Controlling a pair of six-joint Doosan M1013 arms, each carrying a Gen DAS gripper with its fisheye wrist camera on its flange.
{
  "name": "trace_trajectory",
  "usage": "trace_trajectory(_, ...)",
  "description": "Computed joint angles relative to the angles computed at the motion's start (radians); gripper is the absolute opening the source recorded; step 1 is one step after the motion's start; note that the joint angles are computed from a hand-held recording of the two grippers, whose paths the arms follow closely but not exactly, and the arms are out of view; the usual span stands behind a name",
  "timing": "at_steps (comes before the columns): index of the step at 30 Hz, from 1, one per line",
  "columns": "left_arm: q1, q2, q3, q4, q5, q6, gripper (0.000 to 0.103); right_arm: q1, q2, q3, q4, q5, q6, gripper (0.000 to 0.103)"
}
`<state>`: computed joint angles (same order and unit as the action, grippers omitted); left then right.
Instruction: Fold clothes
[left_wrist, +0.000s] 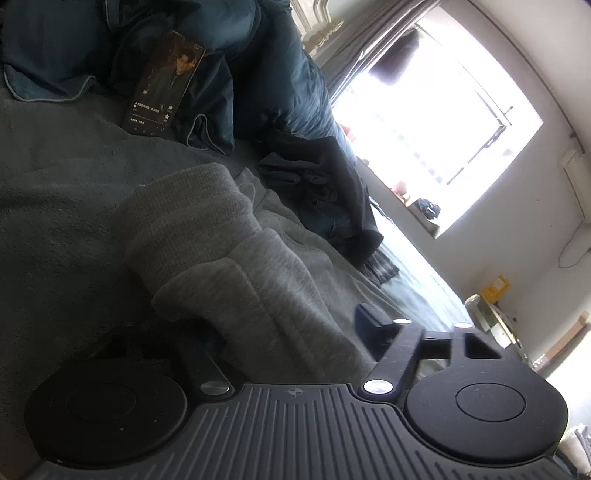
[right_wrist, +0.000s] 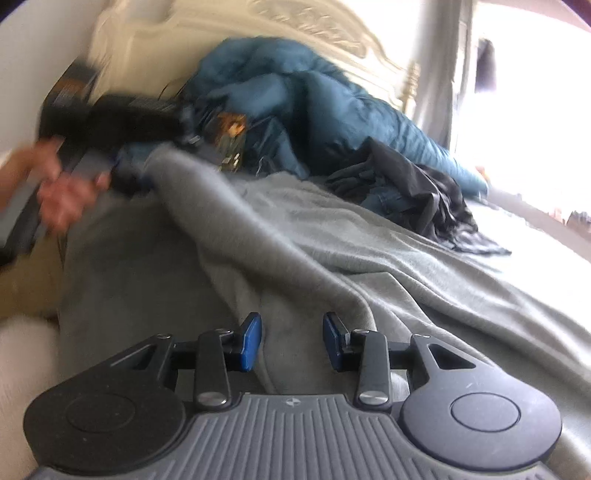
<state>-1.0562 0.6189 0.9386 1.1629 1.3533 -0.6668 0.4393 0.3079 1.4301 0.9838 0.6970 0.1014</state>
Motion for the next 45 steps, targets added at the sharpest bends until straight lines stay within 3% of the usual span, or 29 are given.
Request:
trace_trajectory(3,0.0,0.003,-0.012,-0.004,0.026,-0.003,0.042,0.014,-0.007,0.011,-0.043,-0.037,-0.049,0.039)
trace_trajectory(8,-0.008,-0.003,-0.015,0.009,0.058,-0.018,0.026,0.024,-0.037,0.045,-0.012,-0.015,-0.194,0.039)
trace_trajectory(11,-0.011,-0.01,-0.01,-0.001,0.063,-0.035,0.02,0.055,-0.044,0.081,-0.067,-0.136,-0.24,0.038)
trace_trajectory(13,-0.014,-0.018,-0.002,-0.011,0.066,-0.047,0.018,0.06,-0.041,0.078,-0.086,-0.161,-0.176,0.016)
trace_trajectory(15,-0.018,-0.026,0.006,-0.021,0.069,-0.06,0.018,0.043,-0.05,0.074,-0.029,-0.116,-0.162,0.007)
trace_trajectory(18,-0.023,-0.045,0.033,-0.031,0.059,-0.089,0.018,0.006,-0.069,0.07,0.028,-0.002,-0.152,0.006)
trace_trajectory(21,-0.019,-0.072,0.077,-0.062,-0.006,-0.105,0.02,-0.034,-0.085,0.066,0.049,0.136,-0.15,0.006)
trace_trajectory(24,-0.01,-0.082,0.102,-0.11,-0.068,-0.107,0.032,-0.042,-0.085,0.068,-0.016,0.185,-0.145,0.005)
trace_trajectory(26,-0.008,-0.08,0.103,-0.134,-0.073,-0.108,0.034,-0.041,-0.084,0.069,-0.035,0.198,-0.137,0.005)
trace_trajectory(28,-0.014,-0.076,0.093,-0.138,-0.045,-0.104,0.02,-0.039,-0.086,0.071,-0.026,0.197,-0.142,0.005)
trace_trajectory(29,-0.022,-0.074,0.085,-0.124,-0.021,-0.096,0.019,-0.043,-0.087,0.068,-0.005,0.205,-0.144,0.005)
trace_trajectory(33,-0.048,-0.075,0.071,-0.109,0.049,-0.089,0.016,-0.062,-0.079,0.04,0.048,0.263,-0.15,0.005)
trace_trajectory(36,-0.038,-0.078,0.092,-0.193,0.045,-0.117,0.016,-0.047,-0.056,0.021,-0.061,0.305,-0.069,0.005)
trace_trajectory(38,-0.033,-0.096,0.145,-0.211,-0.011,-0.185,0.017,-0.017,-0.065,0.057,-0.135,0.23,-0.102,0.009)
trace_trajectory(41,-0.05,-0.119,0.206,-0.137,-0.042,-0.295,0.033,-0.002,-0.09,0.097,-0.121,0.166,-0.197,0.016)
trace_trajectory(43,-0.061,-0.12,0.207,-0.113,-0.005,-0.3,0.053,-0.008,-0.101,0.105,-0.093,0.171,-0.227,0.019)
trace_trajectory(45,-0.068,-0.118,0.202,-0.098,0.034,-0.294,0.062,-0.014,-0.108,0.108,-0.07,0.187,-0.241,0.02)
